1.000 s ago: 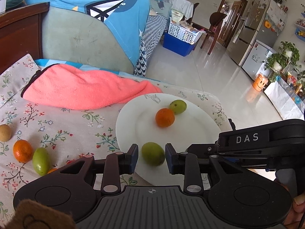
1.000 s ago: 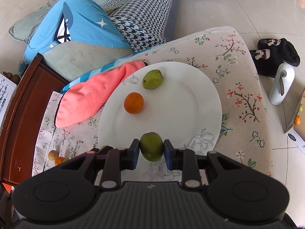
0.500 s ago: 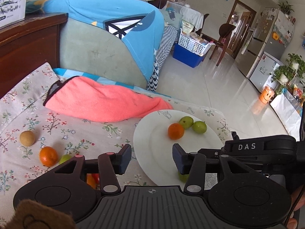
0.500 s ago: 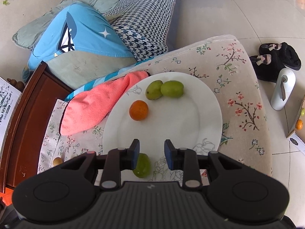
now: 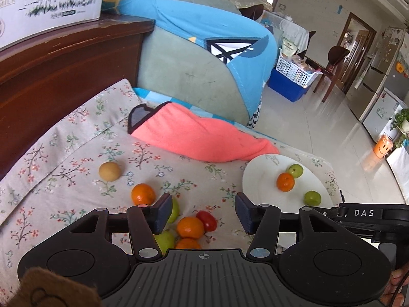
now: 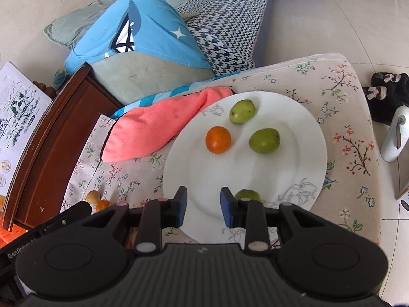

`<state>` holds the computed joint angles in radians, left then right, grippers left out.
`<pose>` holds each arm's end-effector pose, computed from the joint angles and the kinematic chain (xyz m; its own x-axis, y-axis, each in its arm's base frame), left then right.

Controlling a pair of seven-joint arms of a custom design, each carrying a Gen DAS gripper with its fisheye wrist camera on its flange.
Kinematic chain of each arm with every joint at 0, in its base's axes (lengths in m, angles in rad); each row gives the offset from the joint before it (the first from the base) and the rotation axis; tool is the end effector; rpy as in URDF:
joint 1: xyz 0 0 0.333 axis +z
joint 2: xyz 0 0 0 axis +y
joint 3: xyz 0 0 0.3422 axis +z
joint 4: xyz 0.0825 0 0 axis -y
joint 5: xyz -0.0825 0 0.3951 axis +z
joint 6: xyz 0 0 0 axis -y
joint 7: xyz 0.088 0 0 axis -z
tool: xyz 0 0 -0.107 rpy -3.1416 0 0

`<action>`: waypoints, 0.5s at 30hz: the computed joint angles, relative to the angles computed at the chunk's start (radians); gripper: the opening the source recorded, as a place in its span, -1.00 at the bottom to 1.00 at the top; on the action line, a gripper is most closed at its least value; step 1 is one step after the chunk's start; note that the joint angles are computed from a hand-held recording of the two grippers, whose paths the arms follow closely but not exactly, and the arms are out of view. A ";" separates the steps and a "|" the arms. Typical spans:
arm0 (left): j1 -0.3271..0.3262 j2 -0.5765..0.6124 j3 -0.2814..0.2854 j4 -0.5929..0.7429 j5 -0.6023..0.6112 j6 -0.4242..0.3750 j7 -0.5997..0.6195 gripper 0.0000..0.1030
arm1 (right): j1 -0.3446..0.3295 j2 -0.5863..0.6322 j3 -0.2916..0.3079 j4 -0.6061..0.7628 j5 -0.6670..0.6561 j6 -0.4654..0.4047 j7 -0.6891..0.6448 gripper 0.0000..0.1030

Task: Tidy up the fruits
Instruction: 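Move both open grippers from the plate back to the fruit cluster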

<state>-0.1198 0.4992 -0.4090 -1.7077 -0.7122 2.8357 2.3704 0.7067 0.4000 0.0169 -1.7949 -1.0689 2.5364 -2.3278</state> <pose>0.6661 -0.2964 0.3987 -0.6272 -0.7359 0.2551 -0.6506 0.3149 -0.6910 0.5137 0.4657 0.3760 -0.5425 -0.6673 -0.5103 -0.4531 0.7439 -0.4912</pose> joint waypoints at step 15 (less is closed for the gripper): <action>0.054 -0.063 0.027 -0.129 -0.011 0.016 0.043 0.03 | 0.049 0.140 -0.035 0.172 0.006 0.164 -0.212 -0.42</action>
<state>-0.0657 0.4364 -0.3822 -1.8365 -0.7233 2.8513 2.4132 0.7552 0.5397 -0.0177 -1.6224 -1.0630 2.7008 -2.5402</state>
